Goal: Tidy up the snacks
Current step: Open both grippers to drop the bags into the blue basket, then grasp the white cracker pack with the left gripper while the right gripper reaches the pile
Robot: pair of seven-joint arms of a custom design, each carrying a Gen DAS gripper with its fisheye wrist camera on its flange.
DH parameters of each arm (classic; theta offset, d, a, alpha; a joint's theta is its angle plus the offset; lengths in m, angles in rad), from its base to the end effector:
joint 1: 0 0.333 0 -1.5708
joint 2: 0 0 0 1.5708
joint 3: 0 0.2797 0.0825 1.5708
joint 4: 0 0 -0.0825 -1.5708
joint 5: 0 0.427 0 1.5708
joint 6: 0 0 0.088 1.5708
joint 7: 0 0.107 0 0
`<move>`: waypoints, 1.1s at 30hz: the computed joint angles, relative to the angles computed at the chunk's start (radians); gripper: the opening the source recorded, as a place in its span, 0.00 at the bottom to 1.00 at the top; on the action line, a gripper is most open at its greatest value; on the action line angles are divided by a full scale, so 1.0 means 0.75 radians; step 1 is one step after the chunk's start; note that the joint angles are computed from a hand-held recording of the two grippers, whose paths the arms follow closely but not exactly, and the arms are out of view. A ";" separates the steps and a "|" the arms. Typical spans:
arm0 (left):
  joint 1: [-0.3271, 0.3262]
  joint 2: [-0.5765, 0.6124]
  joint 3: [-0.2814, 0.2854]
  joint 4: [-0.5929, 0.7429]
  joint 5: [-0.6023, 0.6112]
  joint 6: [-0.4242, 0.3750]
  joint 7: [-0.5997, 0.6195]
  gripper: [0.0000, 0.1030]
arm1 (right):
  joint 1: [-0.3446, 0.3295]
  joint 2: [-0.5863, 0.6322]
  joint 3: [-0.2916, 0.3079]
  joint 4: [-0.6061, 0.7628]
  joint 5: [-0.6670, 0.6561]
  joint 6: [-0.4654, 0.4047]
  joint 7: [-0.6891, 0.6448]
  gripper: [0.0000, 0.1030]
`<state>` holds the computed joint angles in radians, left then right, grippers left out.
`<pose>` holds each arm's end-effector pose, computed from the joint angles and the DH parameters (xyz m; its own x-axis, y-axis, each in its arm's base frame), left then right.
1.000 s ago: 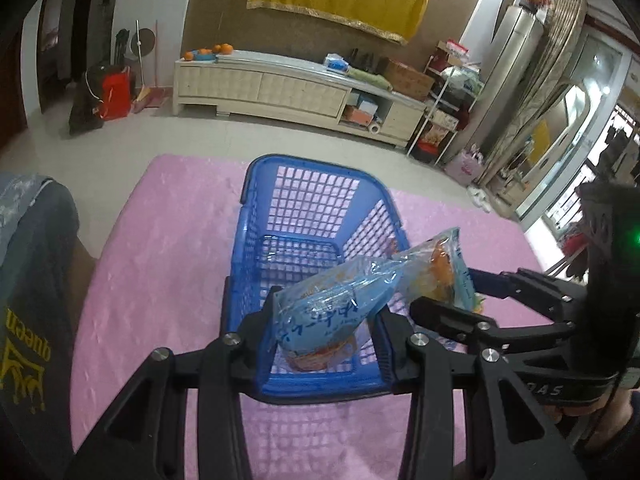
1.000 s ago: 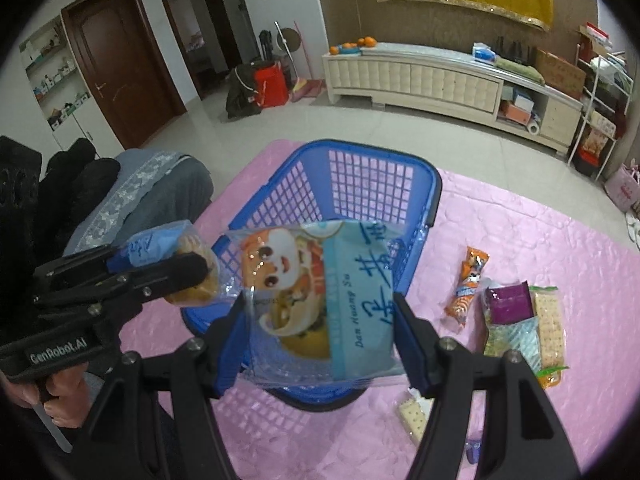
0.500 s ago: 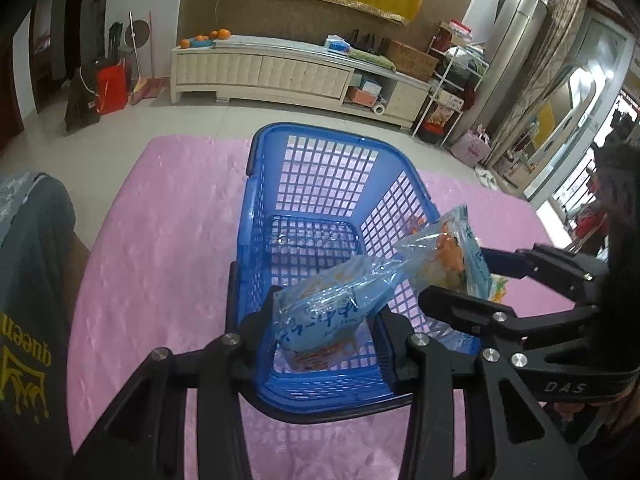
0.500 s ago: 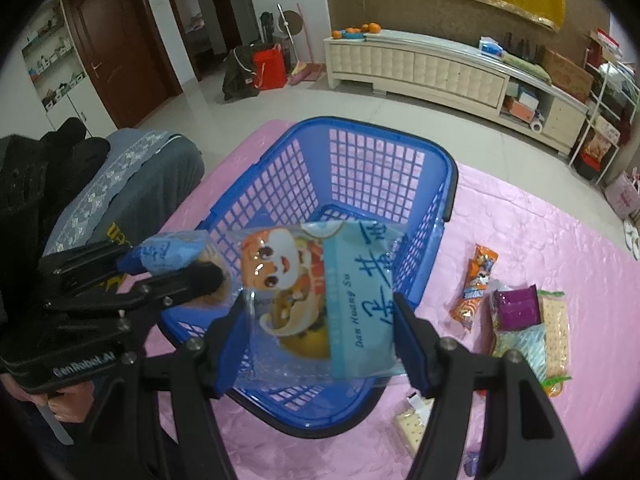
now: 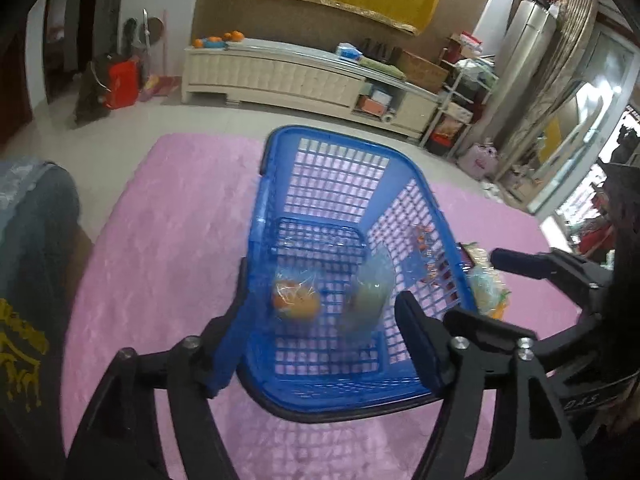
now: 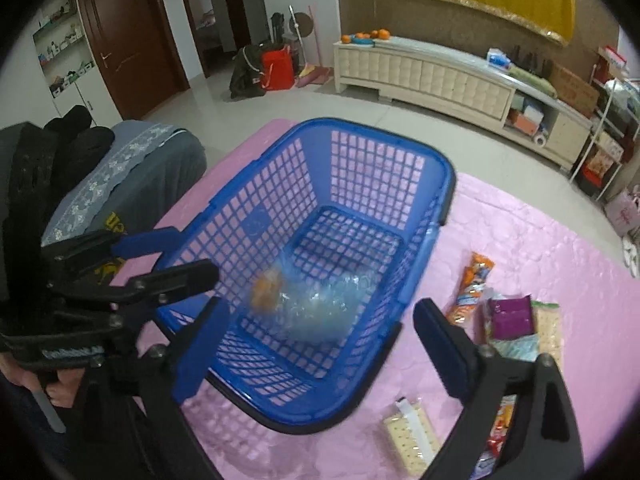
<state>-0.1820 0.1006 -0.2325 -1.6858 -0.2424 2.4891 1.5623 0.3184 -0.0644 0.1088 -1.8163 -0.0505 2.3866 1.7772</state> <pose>0.6259 -0.2673 0.5691 -0.3346 -0.9051 0.2623 -0.7780 0.1083 -0.6188 0.5762 0.2636 0.5875 0.2660 -0.9617 -0.0658 -0.7873 -0.1774 -0.5905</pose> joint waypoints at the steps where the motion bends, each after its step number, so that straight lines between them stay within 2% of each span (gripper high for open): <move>1: -0.006 -0.010 0.003 -0.007 0.039 -0.002 -0.025 0.68 | -0.001 -0.012 0.001 -0.011 -0.014 0.003 0.009 0.93; 12: -0.057 -0.150 -0.002 -0.109 0.146 -0.010 -0.096 0.68 | -0.039 -0.216 0.014 -0.197 -0.026 0.052 0.039 0.93; 19: -0.118 -0.236 -0.017 -0.148 0.229 0.004 -0.142 0.68 | -0.092 -0.455 0.023 -0.389 0.010 0.101 0.030 0.93; 21: -0.138 -0.255 -0.022 -0.161 0.236 0.015 -0.147 0.71 | -0.113 -0.511 0.030 -0.431 0.017 0.104 0.033 0.93; 33: -0.229 -0.267 -0.054 -0.209 0.254 0.066 -0.218 0.73 | -0.201 -0.809 0.038 -0.695 0.075 0.082 0.024 0.93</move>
<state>-0.3536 -0.0994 -0.2730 -1.8428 -0.0517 2.5384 1.3987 0.1679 -0.6708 0.1375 -2.3375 0.0062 2.4482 1.7953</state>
